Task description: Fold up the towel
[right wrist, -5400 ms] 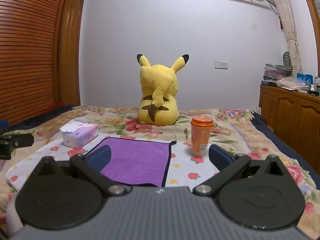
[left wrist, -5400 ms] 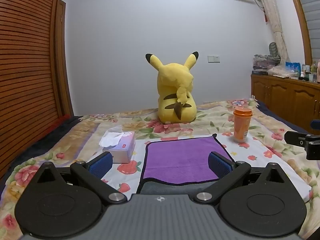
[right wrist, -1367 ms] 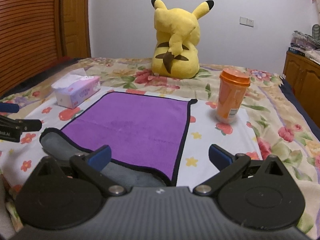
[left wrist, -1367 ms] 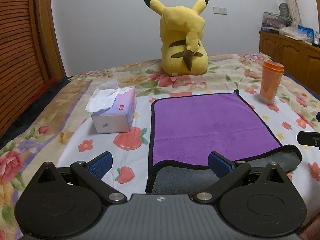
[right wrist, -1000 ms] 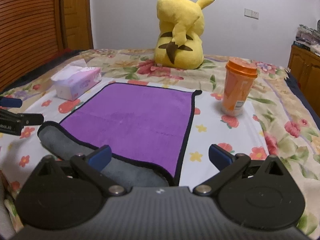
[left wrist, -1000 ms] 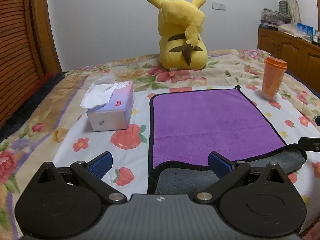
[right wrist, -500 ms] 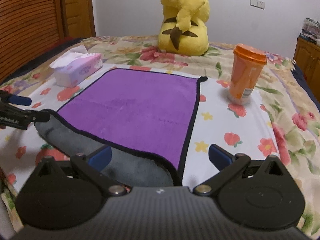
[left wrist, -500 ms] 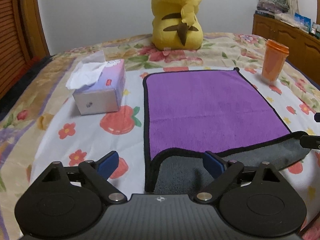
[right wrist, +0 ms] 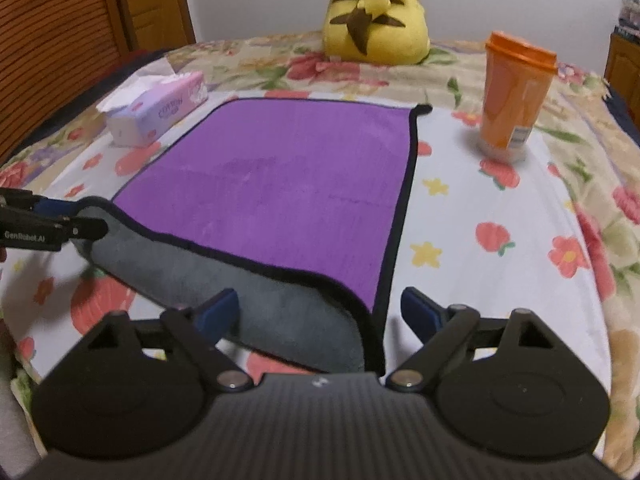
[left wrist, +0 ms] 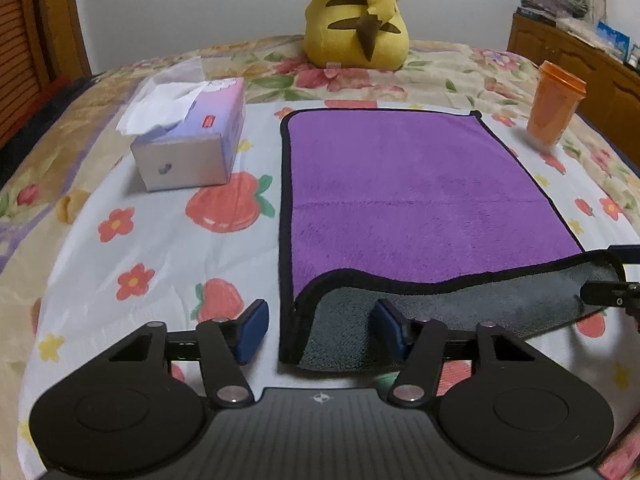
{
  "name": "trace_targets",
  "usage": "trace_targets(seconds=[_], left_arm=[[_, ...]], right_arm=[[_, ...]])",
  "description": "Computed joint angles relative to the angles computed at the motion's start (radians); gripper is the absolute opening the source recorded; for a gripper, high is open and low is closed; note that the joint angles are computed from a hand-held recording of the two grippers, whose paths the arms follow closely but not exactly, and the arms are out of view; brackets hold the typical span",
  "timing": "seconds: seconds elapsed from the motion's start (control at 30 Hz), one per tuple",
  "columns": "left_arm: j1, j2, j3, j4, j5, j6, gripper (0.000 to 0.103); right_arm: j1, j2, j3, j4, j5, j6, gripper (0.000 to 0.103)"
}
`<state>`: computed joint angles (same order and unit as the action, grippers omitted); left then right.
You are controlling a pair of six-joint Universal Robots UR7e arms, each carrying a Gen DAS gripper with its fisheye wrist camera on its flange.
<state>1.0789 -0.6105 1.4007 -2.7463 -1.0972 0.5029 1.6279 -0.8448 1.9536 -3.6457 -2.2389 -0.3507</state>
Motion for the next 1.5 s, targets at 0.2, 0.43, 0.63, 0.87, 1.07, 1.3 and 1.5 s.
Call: trace_targets(seconds=[0.2, 0.43, 0.63, 0.87, 1.07, 1.3, 1.5], left_arm=[[0.001, -0.001, -0.005, 0.037, -0.015, 0.0, 0.045], [0.001, -0.001, -0.003, 0.045, -0.015, 0.005, 0.031], [0.002, -0.002, -0.002, 0.044, -0.019, 0.004, 0.019], [-0.001, -0.004, 0.005, 0.04, -0.028, 0.015, 0.011], [-0.01, -0.017, 0.034, -0.021, -0.055, 0.055, 0.009], [-0.018, -0.037, 0.067, -0.102, -0.101, 0.079, 0.009], [-0.02, -0.039, 0.073, -0.142, -0.121, 0.078, 0.009]], right_arm=[[-0.017, -0.035, 0.014, 0.106, 0.046, 0.067, 0.078], [-0.014, -0.043, 0.02, 0.116, 0.049, 0.066, 0.065], [-0.015, -0.048, 0.019, 0.12, 0.042, 0.06, 0.046], [-0.02, -0.048, 0.018, 0.118, 0.042, 0.051, 0.026], [-0.02, -0.048, 0.021, 0.104, 0.053, 0.043, 0.015], [-0.02, -0.045, 0.019, 0.051, 0.061, 0.022, 0.006], [-0.019, -0.044, 0.017, 0.005, 0.078, -0.004, 0.006]])
